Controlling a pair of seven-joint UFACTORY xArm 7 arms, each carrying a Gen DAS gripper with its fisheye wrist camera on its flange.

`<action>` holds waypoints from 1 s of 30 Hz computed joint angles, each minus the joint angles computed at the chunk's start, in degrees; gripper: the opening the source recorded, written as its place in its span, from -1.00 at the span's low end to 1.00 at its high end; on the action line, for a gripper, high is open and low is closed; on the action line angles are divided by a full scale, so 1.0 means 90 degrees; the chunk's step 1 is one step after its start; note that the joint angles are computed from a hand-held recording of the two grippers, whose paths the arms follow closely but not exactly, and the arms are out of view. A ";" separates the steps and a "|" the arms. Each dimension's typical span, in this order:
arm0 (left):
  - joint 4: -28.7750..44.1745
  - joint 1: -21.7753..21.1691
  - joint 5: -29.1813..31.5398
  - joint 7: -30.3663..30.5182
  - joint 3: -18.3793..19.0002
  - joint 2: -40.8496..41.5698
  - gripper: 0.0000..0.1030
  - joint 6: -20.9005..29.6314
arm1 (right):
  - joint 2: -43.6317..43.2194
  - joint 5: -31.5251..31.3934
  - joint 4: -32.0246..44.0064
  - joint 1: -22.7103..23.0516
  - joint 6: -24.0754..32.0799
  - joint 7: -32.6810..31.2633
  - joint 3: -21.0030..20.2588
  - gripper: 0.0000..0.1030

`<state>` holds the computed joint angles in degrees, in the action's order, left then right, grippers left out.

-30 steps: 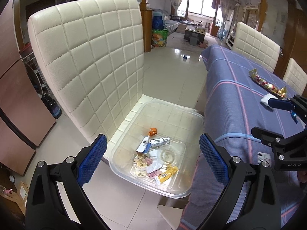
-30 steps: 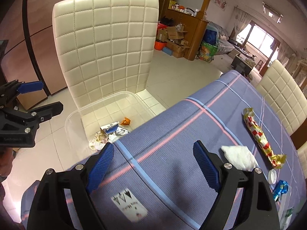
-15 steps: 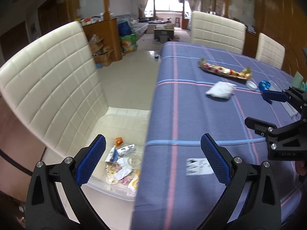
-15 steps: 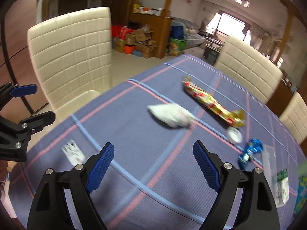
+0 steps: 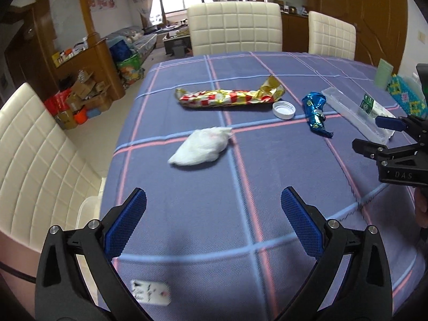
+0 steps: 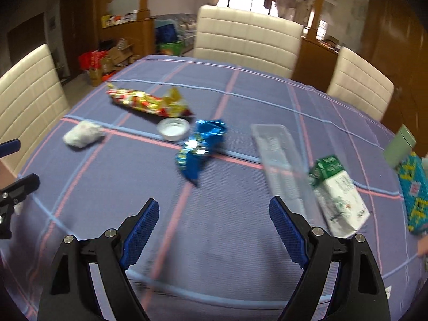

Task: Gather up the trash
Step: 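Move both tools back over the table toward the tissue ball and tray, then grasp the white tissue ball with the left tool while the right tool grasps the clear plastic tray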

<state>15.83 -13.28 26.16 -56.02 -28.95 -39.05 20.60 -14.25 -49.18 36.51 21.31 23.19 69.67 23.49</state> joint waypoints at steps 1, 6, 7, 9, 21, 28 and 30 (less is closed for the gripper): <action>0.0160 0.0208 0.0113 -0.0064 -0.0150 0.0226 0.92 -0.0061 | -0.0062 0.0032 -0.0113 -0.0064 -0.0067 -0.0064 -0.0132 0.60; 0.0760 0.1037 0.0878 -0.0387 -0.0570 0.1071 0.92 -0.0198 | -0.0138 0.0181 -0.0369 -0.0444 -0.0360 -0.0369 -0.0389 0.60; 0.0840 0.1116 0.1025 -0.0454 -0.0582 0.1187 0.92 -0.0172 | -0.0089 0.0166 -0.0356 -0.0532 -0.0378 -0.0405 -0.0389 0.60; 0.1028 0.1287 0.1355 -0.0600 -0.0571 0.1497 0.92 -0.0107 | 0.0008 0.0180 -0.0335 -0.0643 -0.0405 -0.0488 -0.0420 0.60; 0.1825 0.1273 0.2814 -0.1143 0.0178 0.3042 0.71 0.0115 | 0.0872 -0.0092 0.0070 -0.0716 -0.0905 -0.0327 -0.0863 0.34; 0.1953 0.0865 0.3203 -0.1308 0.0780 0.3375 0.26 -0.0287 | 0.1164 -0.0449 0.0450 -0.0422 -0.0836 -0.0138 -0.0925 -0.22; 0.1953 0.0673 0.3241 -0.1236 0.0917 0.3377 -0.25 -0.0312 | 0.1199 -0.0488 0.0508 -0.0322 -0.0756 -0.0070 -0.0976 -0.23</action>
